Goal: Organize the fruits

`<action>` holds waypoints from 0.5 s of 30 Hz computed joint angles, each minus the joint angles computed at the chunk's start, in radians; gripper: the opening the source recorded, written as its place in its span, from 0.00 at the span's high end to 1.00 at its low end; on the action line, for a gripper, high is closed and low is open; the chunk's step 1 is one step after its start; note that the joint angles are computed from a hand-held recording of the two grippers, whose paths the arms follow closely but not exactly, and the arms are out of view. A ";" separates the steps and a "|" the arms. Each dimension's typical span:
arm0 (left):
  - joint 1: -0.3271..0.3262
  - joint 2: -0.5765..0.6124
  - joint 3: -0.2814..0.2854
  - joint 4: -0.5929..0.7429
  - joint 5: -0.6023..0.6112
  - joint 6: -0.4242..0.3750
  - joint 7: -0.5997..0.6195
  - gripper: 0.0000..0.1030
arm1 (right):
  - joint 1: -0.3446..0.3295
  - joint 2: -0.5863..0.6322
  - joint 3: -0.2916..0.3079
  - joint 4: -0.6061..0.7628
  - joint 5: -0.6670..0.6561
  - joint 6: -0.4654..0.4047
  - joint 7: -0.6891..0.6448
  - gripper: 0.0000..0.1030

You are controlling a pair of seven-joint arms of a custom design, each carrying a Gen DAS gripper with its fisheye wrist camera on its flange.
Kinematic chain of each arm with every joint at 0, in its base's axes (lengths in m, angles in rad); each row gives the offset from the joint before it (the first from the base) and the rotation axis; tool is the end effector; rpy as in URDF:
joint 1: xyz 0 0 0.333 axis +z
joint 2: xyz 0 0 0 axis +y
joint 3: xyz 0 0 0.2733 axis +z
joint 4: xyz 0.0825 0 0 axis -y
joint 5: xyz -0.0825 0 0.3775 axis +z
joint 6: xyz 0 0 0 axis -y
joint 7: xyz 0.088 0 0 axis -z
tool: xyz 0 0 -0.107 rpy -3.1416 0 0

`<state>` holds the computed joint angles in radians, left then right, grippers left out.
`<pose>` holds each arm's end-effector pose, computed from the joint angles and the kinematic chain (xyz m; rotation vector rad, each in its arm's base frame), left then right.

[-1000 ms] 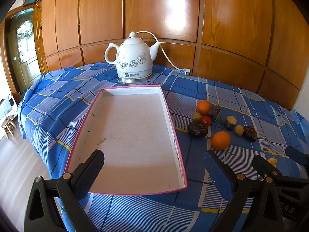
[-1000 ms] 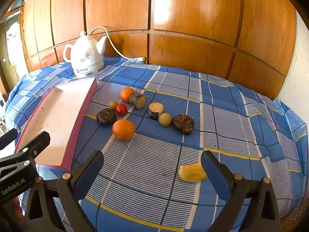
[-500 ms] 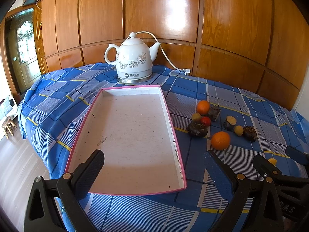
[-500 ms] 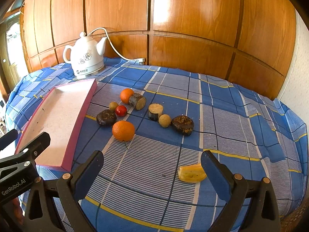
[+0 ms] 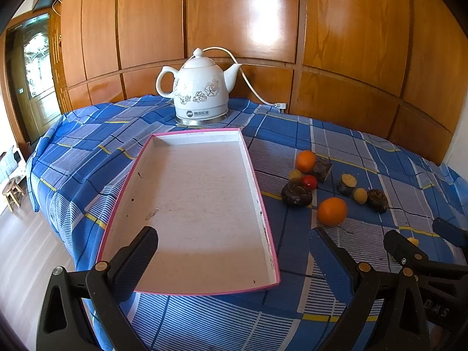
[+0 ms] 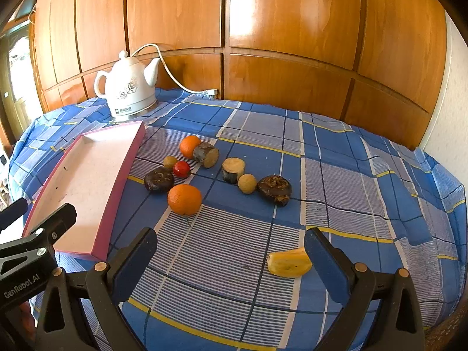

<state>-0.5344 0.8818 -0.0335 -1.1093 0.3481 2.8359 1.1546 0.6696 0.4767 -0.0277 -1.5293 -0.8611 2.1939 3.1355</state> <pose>0.6527 -0.4254 0.3570 -1.3747 2.1044 -0.9878 0.5652 0.3922 0.3766 -1.3701 2.2076 -0.9003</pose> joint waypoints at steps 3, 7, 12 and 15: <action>0.011 0.004 -0.023 0.004 -0.010 -0.004 0.032 0.00 | -0.005 -0.026 -0.004 -0.034 -0.009 0.010 0.014 0.01; 0.061 0.018 -0.119 0.013 -0.062 0.001 0.170 0.00 | -0.047 -0.137 -0.005 -0.167 -0.029 0.055 0.091 0.01; 0.185 0.100 -0.396 0.111 -0.245 -0.095 0.531 0.00 | -0.135 -0.288 0.018 -0.327 -0.052 0.058 0.142 0.01; 0.139 0.181 -0.419 0.265 -0.279 -0.208 0.646 0.00 | -0.205 -0.366 0.031 -0.420 -0.032 0.092 0.130 0.01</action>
<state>-0.3955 1.0623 -0.4520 -0.8447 0.0689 2.6279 1.8010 0.4643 0.1103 0.0030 -1.9490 -0.8934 2.2861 3.2657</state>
